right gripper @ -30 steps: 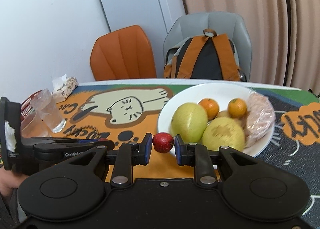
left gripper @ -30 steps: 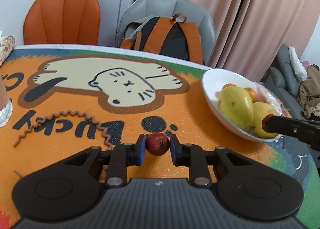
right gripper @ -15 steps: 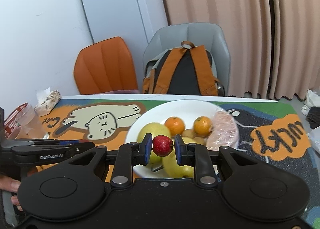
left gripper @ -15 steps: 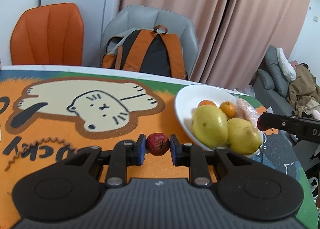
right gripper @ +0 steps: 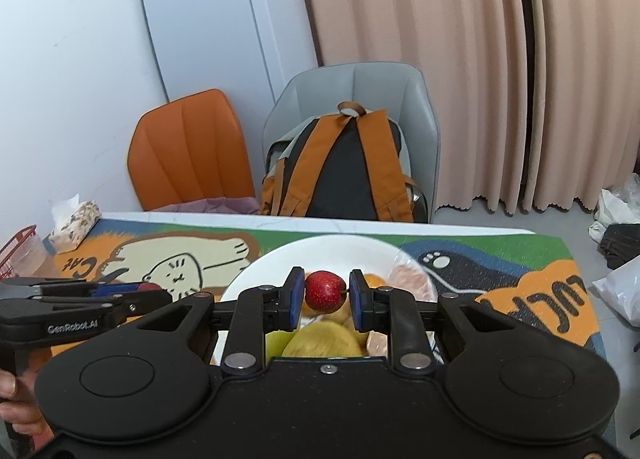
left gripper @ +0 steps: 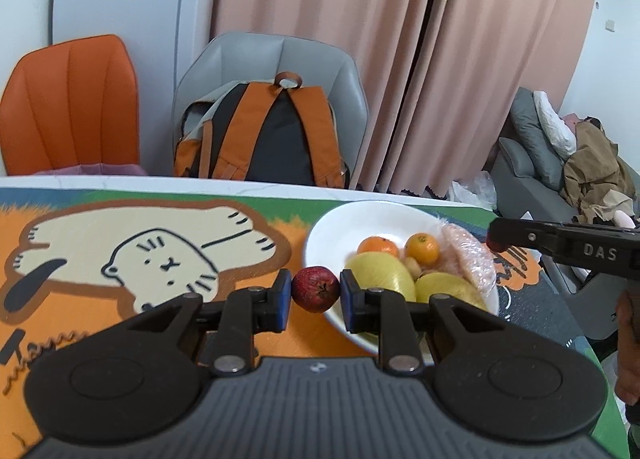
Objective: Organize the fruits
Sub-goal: 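Lift and carry both small red fruits over the white plate, then lower both red fruits onto the plate and open both tools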
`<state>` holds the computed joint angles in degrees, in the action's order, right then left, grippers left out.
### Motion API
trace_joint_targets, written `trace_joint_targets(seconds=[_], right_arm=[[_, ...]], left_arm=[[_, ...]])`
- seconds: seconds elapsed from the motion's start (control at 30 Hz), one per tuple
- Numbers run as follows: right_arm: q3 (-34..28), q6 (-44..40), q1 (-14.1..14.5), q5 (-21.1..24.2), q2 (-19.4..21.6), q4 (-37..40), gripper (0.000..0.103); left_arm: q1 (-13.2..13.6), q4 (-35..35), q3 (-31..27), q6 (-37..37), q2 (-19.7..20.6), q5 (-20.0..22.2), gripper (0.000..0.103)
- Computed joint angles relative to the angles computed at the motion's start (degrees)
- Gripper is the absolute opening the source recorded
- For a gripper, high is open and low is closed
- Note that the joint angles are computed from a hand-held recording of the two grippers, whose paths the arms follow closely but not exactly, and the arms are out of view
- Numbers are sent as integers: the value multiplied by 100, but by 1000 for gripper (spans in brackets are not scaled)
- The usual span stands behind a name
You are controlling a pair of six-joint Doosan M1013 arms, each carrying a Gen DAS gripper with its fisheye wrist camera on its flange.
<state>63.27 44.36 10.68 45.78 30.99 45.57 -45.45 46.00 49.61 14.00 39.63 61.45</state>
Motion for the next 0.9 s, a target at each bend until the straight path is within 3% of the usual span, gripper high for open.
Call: trace_joint_targets(seconds=[0.13,0.37,0.67,0.9], right_arm=[[-133,97,-22,16,111,33,36],[0,172,-122,9,57,185,38],[308,135,-275,-84,-115,353,51],[544,151,-361,-131,-246,378,52]], left_arm=[[10,-40,-255,213,115,51,24],[23,-66,-608,543,288,67,24],[55,-271,-1180,1042,592,27,24],[77,-473,-1671,1413,861,-14,24]])
